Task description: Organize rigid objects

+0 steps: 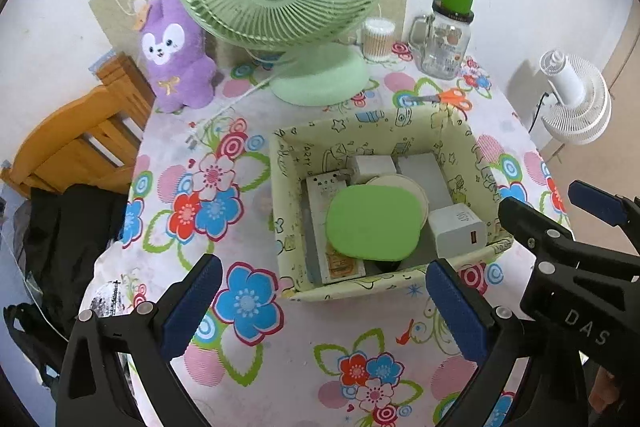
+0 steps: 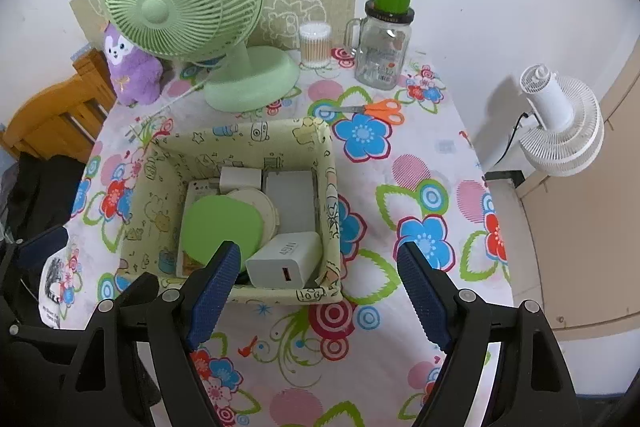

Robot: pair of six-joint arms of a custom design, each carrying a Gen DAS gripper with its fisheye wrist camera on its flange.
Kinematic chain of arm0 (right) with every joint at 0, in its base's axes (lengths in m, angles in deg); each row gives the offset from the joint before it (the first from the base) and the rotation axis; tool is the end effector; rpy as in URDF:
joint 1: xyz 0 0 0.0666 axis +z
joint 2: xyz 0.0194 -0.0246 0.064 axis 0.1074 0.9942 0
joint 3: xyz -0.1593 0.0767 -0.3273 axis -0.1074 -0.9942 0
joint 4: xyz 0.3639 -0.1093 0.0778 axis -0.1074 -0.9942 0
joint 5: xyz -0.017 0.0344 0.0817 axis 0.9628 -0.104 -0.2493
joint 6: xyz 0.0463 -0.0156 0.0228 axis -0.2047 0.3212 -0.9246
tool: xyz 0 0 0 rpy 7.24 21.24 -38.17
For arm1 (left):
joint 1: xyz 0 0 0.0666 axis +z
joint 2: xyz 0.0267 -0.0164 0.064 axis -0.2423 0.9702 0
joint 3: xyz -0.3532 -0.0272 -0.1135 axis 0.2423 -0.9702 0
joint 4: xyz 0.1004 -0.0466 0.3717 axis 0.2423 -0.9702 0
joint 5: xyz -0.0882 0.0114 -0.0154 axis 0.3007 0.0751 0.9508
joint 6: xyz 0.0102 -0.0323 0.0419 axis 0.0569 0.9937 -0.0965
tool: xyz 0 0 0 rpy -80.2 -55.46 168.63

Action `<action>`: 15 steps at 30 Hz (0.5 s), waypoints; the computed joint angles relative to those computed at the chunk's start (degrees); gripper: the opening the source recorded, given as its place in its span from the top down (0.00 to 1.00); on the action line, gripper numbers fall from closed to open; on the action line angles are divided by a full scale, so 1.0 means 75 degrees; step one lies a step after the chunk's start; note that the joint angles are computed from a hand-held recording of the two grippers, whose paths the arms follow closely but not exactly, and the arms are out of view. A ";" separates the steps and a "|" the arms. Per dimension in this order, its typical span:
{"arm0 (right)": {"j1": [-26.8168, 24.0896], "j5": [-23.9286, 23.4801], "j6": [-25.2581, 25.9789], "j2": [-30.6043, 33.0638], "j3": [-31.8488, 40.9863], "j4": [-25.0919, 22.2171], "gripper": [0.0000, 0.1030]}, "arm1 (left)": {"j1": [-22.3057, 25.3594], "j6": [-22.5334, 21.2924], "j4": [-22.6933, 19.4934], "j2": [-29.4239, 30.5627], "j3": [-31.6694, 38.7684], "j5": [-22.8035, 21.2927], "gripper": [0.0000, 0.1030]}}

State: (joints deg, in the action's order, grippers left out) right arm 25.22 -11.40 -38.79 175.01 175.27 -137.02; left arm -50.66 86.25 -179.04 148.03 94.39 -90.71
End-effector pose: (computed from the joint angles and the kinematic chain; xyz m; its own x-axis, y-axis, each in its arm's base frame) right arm 0.5544 0.1872 0.4547 -0.8578 -0.1565 -0.4896 -0.1654 0.9859 -0.0253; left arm 0.5233 -0.3753 0.4612 -0.8954 -0.0087 -0.4451 -0.0402 0.9973 0.0614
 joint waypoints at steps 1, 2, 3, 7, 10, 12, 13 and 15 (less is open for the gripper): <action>-0.0003 0.0000 0.0023 -0.0075 -0.0035 0.0036 0.20 | -0.0023 0.0027 0.0009 -0.0045 -0.0014 -0.0045 0.00; -0.0001 0.0008 0.0035 -0.0122 -0.0046 0.0052 0.20 | -0.0047 0.0058 0.0018 -0.0098 -0.0035 -0.0093 0.00; -0.0006 0.0013 0.0054 -0.0167 -0.0057 0.0067 0.20 | -0.0066 0.0078 0.0030 -0.0141 -0.0053 -0.0131 0.00; -0.0020 0.0048 0.0117 -0.0490 -0.0269 0.0237 0.19 | -0.0201 0.0239 0.0031 -0.0314 -0.0101 -0.0333 0.00; -0.0043 -0.0026 0.0131 -0.0694 -0.0425 0.0295 0.19 | -0.0300 0.0322 0.0103 -0.0517 -0.0302 -0.0461 0.00; -0.0049 -0.0066 0.0146 -0.0836 -0.0543 0.0349 0.19 | -0.0349 0.0366 0.0174 -0.0650 -0.0450 -0.0515 0.00; -0.0047 -0.0064 0.0160 -0.0928 -0.0615 0.0383 0.19 | -0.0386 0.0405 0.0206 -0.0725 -0.0534 -0.0557 0.00; -0.0043 -0.0048 0.0194 -0.1120 -0.0767 0.0478 0.19 | -0.0452 0.0477 0.0303 -0.0898 -0.0728 -0.0651 0.00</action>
